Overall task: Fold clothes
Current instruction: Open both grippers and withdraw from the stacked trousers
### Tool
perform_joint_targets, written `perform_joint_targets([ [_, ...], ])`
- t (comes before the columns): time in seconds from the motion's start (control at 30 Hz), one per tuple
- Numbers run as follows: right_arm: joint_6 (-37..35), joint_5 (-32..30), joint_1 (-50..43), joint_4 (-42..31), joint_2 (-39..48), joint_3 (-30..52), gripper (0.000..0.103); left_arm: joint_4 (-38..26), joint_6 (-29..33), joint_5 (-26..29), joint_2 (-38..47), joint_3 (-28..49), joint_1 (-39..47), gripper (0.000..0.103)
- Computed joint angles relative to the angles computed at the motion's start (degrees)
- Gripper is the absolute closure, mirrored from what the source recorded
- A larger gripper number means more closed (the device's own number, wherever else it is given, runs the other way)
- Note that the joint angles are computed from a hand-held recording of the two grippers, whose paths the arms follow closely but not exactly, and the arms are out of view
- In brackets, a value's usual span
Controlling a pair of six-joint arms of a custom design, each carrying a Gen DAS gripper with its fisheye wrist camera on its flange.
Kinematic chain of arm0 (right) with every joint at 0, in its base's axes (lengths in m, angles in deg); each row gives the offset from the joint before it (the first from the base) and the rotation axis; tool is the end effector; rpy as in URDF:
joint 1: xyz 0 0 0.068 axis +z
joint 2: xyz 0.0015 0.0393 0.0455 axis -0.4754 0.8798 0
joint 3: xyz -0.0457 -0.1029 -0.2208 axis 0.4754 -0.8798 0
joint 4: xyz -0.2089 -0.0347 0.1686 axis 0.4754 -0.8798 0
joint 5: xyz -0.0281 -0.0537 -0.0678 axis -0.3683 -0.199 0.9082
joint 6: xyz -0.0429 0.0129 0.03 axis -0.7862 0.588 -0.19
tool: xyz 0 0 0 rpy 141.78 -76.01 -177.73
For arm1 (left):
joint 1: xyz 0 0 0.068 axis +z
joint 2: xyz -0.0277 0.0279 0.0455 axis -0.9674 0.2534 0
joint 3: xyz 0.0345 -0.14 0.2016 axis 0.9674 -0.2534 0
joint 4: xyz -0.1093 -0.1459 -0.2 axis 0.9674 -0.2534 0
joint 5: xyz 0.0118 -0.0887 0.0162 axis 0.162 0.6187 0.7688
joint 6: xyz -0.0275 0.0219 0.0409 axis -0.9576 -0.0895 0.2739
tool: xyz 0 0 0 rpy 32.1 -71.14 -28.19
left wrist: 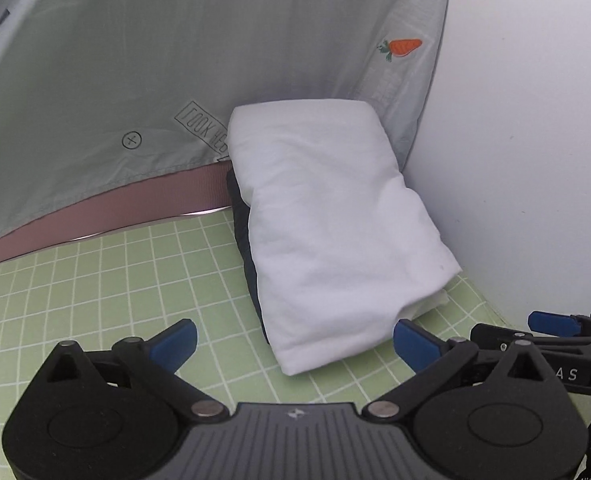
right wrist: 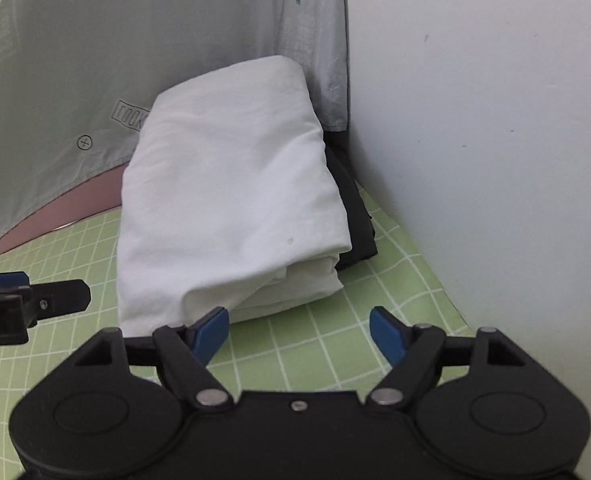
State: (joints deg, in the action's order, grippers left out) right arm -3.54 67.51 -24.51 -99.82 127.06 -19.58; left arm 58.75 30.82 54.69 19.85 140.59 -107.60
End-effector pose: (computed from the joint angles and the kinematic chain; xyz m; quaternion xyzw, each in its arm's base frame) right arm 0.2389 0.0134 0.2142 0.0650 0.9097 0.0139 0.4100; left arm 0.2659 -0.1608 0.2327 0.0888 0.9002 -0.1010 0.4141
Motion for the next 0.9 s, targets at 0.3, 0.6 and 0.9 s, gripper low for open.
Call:
perform_joint_targets([
  [0.3, 6.49, 10.12, 12.5, -24.11, -30.54, -3.63, 0.005, -12.8, -5.39, -8.12, -22.63, -10.15, -12.37, 0.0],
  [0.6, 21.86, 26.74, 33.44, -41.63, -41.07, -1.69, 0.005, -22.38, -10.85, -18.88, -32.31, -12.09, -25.18, 0.0],
  [0.9, 34.86, 37.37, 48.44, -52.04, -41.42, 0.97, 0.005, -26.72, -16.09, -24.91, -33.37, -11.05, -32.56, 0.0],
])
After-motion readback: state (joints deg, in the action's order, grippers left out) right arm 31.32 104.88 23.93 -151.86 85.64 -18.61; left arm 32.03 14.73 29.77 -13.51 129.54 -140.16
